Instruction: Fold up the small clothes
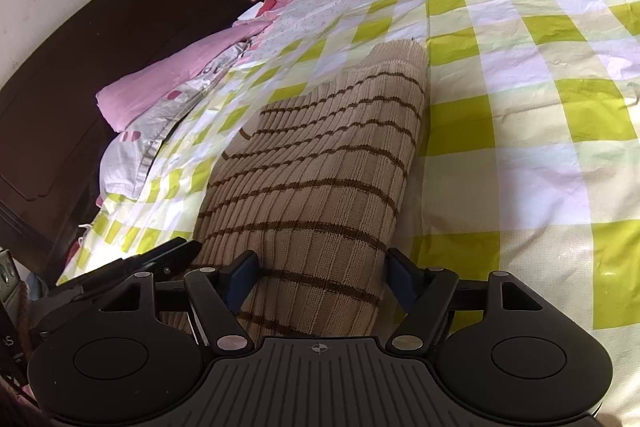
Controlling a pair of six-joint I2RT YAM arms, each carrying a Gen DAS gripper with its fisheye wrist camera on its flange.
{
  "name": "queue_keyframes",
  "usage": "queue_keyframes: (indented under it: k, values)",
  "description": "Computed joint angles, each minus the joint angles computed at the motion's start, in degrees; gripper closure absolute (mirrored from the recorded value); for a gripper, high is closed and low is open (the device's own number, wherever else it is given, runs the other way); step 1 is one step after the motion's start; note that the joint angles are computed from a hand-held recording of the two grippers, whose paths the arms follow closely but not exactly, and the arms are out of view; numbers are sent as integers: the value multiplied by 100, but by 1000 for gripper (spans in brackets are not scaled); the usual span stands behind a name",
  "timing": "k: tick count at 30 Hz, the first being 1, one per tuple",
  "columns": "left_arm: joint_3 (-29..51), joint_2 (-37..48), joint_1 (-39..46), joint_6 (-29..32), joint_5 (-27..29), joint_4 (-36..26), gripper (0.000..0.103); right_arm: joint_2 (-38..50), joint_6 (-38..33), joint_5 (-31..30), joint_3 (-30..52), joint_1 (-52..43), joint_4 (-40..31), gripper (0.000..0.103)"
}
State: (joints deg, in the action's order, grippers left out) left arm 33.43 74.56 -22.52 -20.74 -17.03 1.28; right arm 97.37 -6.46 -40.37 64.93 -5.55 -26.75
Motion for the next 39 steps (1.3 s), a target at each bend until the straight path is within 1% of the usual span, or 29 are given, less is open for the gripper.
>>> queue_keyframes:
  k: [2, 6, 9, 12, 14, 15, 16, 17, 19, 21, 22, 24, 26, 27, 28, 32, 35, 36, 39]
  values:
    - [-60, 47, 55, -93, 41, 109, 63, 2, 69, 50, -36, 61, 52, 32]
    - [-188, -195, 155, -256, 132, 38, 63, -119, 123, 228, -200, 210, 233, 32]
    - [-337, -602, 189, -249, 354, -51, 63, -129, 133, 226, -214, 203, 252, 32]
    - [-320, -613, 204, -249, 606, -110, 62, -97, 144, 202, -183, 181, 215, 32]
    - [-243, -323, 223, -240, 664, -90, 53, -98, 108, 238, -167, 198, 194, 32]
    - [-249, -179, 216, -285, 610, -14, 51, -108, 90, 251, -169, 204, 182, 32]
    - [-295, -97, 232, -343, 635, 102, 46, -112, 60, 253, -164, 204, 158, 32]
    - [-320, -40, 270, -403, 704, 172, 44, -116, 22, 258, -163, 203, 137, 32]
    - [-318, 20, 290, -496, 759, 173, 43, -81, -42, 281, -120, 220, 59, 32]
    - [-313, 42, 242, -478, 839, 163, 49, -68, -5, 383, -127, 261, 53, 39]
    - [-330, 42, 239, -432, 983, 191, 57, -83, 19, 446, -138, 286, 63, 41]
    - [-347, -1, 129, -401, 921, 187, 60, -93, -22, 399, -118, 237, 13, 53]
    - [-379, -71, 125, -474, 1073, 224, 66, -82, -126, 275, -35, 137, -147, 60]
    - [-391, -124, 111, -569, 1200, 239, 67, -86, -184, 230, 9, 85, -246, 62]
    - [-398, -146, 64, -593, 1283, 262, 69, -117, -266, 204, 36, 24, -346, 63]
    - [-399, -92, -454, -731, 1348, 463, 69, -362, -691, 257, -17, -275, -668, 64]
    - [-348, 127, -772, -814, 1179, 613, 68, -424, -978, 261, 4, -611, -925, 63]
    - [-323, 162, -830, -823, 1075, 593, 68, -376, -1097, 224, 70, -735, -1068, 60]
    - [-210, 0, -890, -809, 807, 197, 68, -522, -1118, 135, -11, -892, -1071, 58]
